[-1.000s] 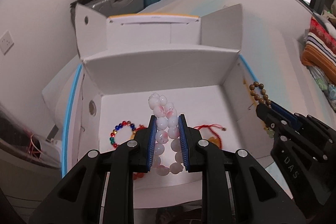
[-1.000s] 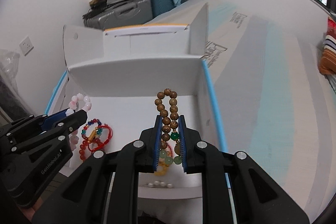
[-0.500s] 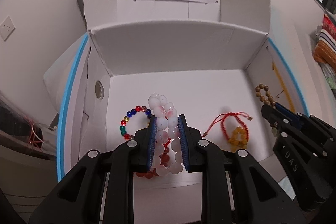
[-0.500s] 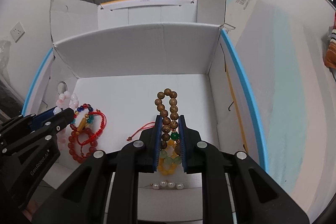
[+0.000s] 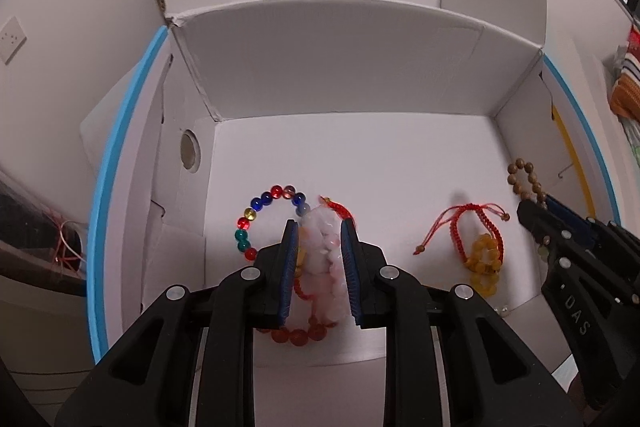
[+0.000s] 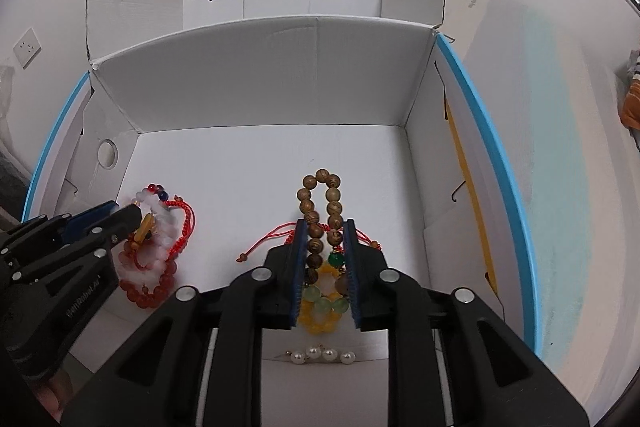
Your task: Organize jewelry
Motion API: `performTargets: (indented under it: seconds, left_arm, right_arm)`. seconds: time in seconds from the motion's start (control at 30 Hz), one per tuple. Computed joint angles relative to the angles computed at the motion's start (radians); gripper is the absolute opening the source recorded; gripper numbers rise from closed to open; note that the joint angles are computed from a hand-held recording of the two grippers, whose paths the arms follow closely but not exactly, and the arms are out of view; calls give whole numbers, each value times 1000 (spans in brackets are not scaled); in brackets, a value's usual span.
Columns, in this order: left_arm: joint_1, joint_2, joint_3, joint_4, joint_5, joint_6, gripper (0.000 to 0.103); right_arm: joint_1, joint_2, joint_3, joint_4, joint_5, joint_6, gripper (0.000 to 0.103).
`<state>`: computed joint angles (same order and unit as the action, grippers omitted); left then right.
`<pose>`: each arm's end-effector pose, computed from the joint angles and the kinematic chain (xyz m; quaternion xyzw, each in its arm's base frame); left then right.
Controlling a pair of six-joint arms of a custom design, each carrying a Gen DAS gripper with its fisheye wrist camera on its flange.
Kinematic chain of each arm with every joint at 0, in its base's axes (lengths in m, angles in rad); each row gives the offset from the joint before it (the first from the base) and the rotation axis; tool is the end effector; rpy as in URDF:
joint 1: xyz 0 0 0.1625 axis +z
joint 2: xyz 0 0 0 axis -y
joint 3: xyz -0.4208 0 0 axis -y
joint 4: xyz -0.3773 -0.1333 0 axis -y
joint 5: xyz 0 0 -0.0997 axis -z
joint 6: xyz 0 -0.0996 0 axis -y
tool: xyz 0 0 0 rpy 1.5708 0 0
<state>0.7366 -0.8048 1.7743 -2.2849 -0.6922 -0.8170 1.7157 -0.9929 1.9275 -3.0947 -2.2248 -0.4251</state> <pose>-0.2927 -0.5489 0.0680 0.0619 0.8972 -0.2319 0.3708 0.1558 -0.5643 0.2012 0.1653 -0.8959 0.2294 0.3428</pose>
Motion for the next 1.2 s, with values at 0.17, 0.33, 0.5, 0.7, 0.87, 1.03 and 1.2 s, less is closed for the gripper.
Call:
performTargets:
  seconds: [0.17,0.33,0.5,0.7,0.87,1.03,1.2]
  left_arm:
    - [-23,-25,35,-30,24,-3,46]
    - [-86,-76,110,-85,96,-13,71]
    - [-144,-118,192,-183,148,-11,87]
    - [-216,-156,280,-232,193,-45,97]
    - [-271,-185,355,-260,198,-93,97]
    - [-309,-207,410,-236,206,-170,97]
    - [-324,-204,444,-237,177,-205,97]
  right_arm:
    - [2,-9,11,-13,16,0,45]
    - [20,-56,71,-144,48,-51,72]
    - [42,-106,132,-264,62,-102,89]
    - [65,-155,229,-435,71,-153,95]
    - [68,-201,302,-485,77,-168,95]
    - [63,-221,379,-545,84,-182,95]
    - [47,-227,444,-598,87,-170,95]
